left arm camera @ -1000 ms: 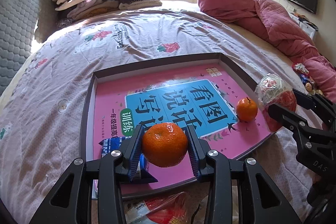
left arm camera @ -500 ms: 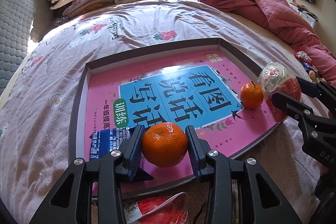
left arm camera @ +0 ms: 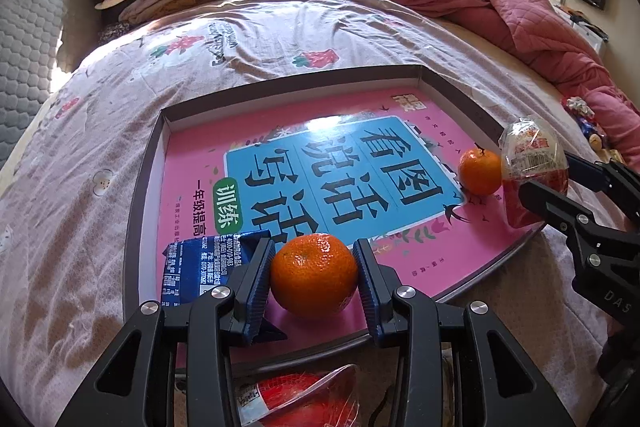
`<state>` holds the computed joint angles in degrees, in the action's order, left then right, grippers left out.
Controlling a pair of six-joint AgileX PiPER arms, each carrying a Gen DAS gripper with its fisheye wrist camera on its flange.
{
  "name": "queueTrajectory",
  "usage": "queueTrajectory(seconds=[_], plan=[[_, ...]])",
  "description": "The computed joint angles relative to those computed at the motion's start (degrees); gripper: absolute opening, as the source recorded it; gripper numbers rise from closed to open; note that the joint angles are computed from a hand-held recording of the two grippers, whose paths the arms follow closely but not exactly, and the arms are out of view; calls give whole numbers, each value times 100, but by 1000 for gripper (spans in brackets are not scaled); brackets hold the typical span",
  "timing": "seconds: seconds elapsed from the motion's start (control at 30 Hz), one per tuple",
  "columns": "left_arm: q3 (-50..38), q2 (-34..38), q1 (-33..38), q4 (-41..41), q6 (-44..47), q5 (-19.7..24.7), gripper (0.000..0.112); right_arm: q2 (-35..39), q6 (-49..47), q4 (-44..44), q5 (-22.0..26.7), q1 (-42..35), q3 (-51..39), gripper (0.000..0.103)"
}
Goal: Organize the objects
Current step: 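Lower the tangerine into the tray with left tool while right tool lowers the egg container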
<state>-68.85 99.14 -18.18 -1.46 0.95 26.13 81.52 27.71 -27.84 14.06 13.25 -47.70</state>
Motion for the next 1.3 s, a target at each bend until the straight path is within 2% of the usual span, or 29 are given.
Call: queueTrajectory(seconds=[0.3, 0.53, 0.77, 1.07, 1.3], plan=[[3, 25, 5, -7, 5, -1, 41, 73, 813, -771, -130, 18, 89, 55], [1, 28, -1, 52, -32, 11, 41, 113, 653, -669, -14, 104, 73, 55], [5, 20, 56, -107, 59, 41, 42, 128, 110, -121, 26, 35, 43, 55], [-74, 44, 35, -33, -12, 132, 42, 131, -8, 41, 85, 26, 4, 55], [-78, 0, 17, -91, 1, 178, 47, 119, 10, 26, 67, 4, 29, 55]])
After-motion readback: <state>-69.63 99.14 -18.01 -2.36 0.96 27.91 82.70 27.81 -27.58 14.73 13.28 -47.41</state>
